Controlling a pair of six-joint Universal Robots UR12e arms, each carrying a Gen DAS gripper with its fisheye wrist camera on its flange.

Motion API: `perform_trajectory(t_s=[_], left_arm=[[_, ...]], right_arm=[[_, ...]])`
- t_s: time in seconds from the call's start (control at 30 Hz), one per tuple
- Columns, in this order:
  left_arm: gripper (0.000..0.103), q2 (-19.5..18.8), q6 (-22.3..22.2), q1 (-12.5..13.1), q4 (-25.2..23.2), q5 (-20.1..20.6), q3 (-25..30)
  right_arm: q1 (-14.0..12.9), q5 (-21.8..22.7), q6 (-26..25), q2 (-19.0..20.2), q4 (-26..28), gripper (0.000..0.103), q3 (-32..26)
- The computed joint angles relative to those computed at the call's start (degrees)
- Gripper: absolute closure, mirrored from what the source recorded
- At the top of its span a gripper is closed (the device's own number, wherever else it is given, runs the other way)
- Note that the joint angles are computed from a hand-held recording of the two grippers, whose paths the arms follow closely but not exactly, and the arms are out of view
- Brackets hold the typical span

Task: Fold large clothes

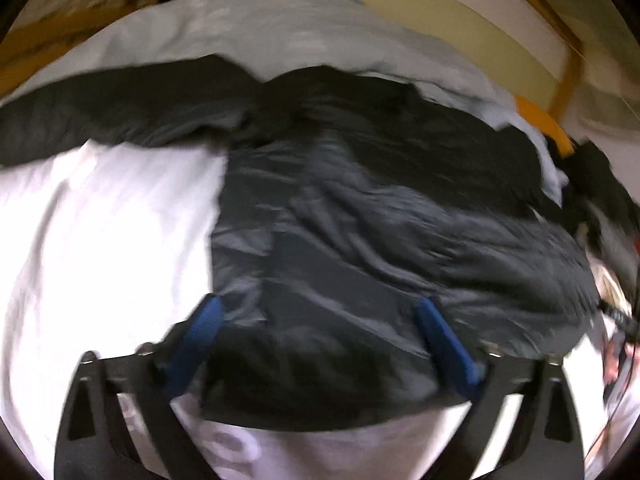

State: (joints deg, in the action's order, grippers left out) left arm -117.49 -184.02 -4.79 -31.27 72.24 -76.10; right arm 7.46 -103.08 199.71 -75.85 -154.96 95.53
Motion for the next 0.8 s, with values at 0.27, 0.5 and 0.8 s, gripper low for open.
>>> perform_trajectory(t_s=[0.27,0.5,0.8], left_arm=[[0.1,1.5,-3.38,0.1,6.19,5.88,-2.78],[0.1,7.18,0.99,-1.13,12.81,15.02,-9.6],[0.06,6.27,7.17,-4.13,17.98,27.86,-10.52]], right_arm=[[-1.01,-0.58,6.83,0.59,-0.7,0.085,-0.1],[-0.82,-0.72,5.25,0.38,-3.11,0.095,0.56],[1.71,-10.1,1.35,0.6,-2.61,0.091,-0.32]])
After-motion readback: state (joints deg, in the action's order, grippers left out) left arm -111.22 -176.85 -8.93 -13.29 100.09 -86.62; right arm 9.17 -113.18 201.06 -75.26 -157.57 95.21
